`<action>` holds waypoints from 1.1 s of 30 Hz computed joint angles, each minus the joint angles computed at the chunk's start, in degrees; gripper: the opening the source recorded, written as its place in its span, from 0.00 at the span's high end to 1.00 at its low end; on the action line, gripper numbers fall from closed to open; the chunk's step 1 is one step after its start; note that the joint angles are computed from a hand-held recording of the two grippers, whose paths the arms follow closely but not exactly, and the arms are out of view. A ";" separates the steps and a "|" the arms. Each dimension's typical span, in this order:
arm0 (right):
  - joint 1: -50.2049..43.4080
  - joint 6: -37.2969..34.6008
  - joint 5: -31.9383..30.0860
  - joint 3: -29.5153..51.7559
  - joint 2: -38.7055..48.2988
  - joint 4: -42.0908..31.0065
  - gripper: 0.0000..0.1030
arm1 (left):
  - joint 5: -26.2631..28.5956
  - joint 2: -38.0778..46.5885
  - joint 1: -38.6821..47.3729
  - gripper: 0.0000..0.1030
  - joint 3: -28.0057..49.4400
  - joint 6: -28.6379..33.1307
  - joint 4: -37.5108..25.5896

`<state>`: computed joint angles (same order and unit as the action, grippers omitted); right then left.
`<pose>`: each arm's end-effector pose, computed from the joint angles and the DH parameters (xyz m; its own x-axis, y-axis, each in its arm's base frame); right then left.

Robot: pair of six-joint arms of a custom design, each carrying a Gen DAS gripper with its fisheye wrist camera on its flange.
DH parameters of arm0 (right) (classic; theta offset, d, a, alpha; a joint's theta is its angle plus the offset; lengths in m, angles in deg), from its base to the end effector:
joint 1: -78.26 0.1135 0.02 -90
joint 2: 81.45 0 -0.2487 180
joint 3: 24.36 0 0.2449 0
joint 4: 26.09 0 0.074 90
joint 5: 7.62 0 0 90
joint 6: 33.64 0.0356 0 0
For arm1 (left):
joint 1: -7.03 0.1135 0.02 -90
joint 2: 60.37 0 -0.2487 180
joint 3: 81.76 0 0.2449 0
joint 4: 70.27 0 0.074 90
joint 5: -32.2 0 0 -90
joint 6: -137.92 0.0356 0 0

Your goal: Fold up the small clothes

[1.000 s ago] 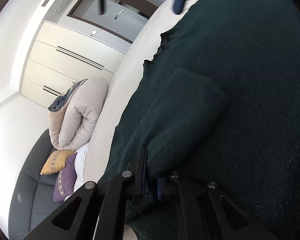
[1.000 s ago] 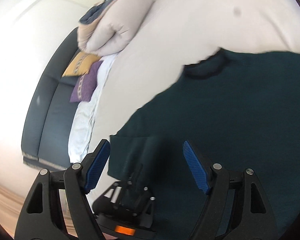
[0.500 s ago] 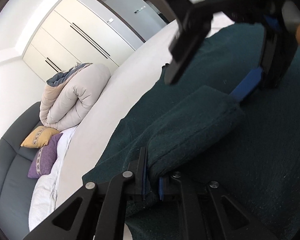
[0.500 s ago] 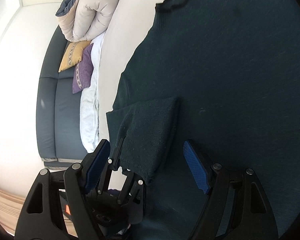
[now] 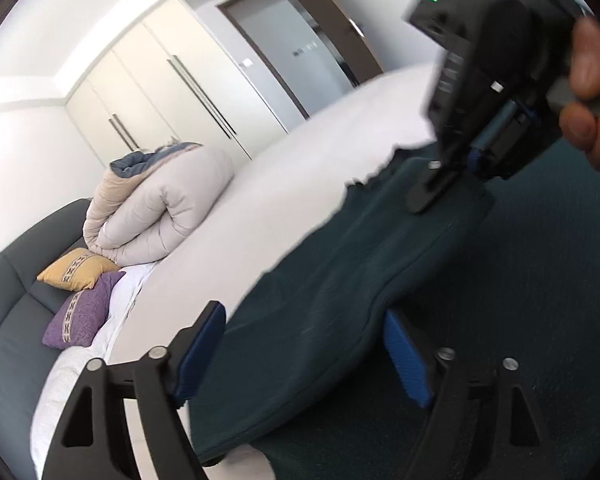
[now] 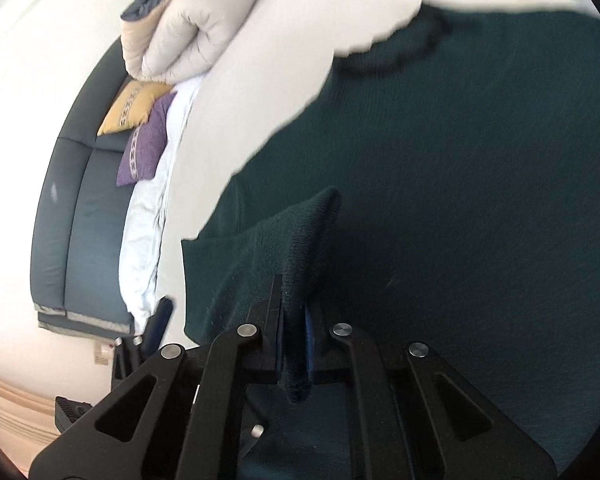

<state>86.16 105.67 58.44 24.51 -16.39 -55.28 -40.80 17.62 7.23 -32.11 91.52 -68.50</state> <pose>0.2210 0.0453 0.1949 -0.7690 0.5930 -0.2389 0.2686 0.6389 0.7209 0.2805 -0.0094 0.1922 -0.1459 0.6590 -0.7379 0.4954 0.6943 0.5221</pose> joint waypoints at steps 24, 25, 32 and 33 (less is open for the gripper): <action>-43.97 -37.71 -6.48 -0.66 -7.99 -26.80 0.94 | 16.65 22.55 8.21 0.74 33.49 -15.46 -36.84; -44.34 -38.27 -6.46 -0.78 -8.30 -27.44 0.94 | 14.79 23.10 7.36 0.74 33.21 -14.20 -37.35; -44.18 -37.57 -4.88 -1.78 -6.66 -25.16 0.94 | 9.66 26.82 6.18 0.74 33.74 -13.05 -37.78; -43.72 -37.38 -4.30 -1.87 -6.79 -24.98 0.94 | 9.61 27.07 6.26 0.74 33.81 -12.93 -37.88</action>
